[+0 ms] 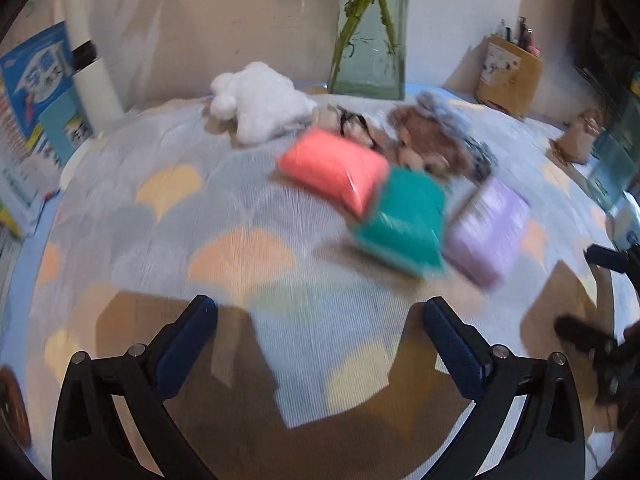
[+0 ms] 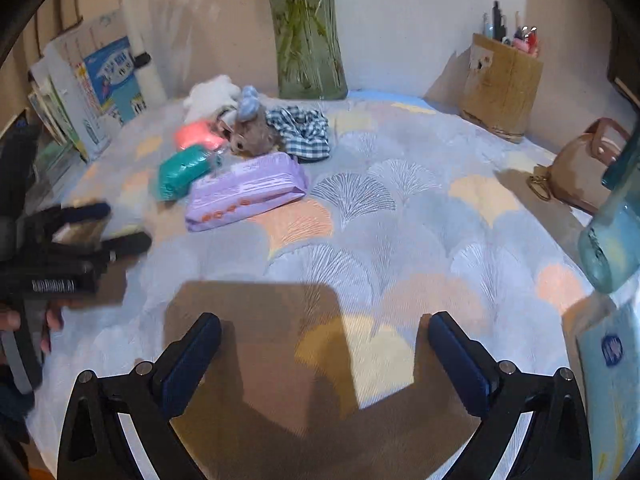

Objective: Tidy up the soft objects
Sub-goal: 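Move both open tools back to the pile on the bed, then grasp the pink packet with the left tool while the right tool grasps the purple packet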

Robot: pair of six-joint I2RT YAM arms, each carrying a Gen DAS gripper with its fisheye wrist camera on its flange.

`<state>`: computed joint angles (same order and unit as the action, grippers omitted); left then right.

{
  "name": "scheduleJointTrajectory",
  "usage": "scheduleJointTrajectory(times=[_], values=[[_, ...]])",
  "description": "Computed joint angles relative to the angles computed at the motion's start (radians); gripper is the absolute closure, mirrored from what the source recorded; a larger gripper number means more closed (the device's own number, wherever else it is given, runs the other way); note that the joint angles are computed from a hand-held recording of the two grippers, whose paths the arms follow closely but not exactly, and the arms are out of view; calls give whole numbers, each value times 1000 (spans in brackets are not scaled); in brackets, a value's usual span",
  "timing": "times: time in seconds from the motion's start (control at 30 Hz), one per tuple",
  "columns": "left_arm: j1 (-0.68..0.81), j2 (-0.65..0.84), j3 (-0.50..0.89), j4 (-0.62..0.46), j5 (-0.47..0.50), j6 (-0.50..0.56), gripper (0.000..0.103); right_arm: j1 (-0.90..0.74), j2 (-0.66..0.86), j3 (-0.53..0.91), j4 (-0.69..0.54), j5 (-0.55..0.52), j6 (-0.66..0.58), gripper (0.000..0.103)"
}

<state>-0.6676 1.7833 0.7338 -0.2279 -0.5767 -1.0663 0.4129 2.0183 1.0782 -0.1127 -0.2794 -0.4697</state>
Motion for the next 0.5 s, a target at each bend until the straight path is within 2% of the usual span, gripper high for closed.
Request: scheduleJointTrajectory(times=[0.13, 0.3, 0.33, 0.43, 0.5], values=[[106, 35, 31, 64, 32, 113, 0, 23, 56, 96, -41, -2, 21, 0], [134, 45, 39, 82, 34, 139, 1, 71, 123, 208, -77, 16, 60, 0], [134, 26, 13, 120, 42, 153, 1, 78, 118, 202, -76, 14, 45, 0], [118, -103, -180, 445, 109, 252, 1, 103, 107, 181, -77, -29, -28, 0], [110, -153, -217, 492, 105, 273, 1, 120, 103, 172, -73, -31, -50, 0]])
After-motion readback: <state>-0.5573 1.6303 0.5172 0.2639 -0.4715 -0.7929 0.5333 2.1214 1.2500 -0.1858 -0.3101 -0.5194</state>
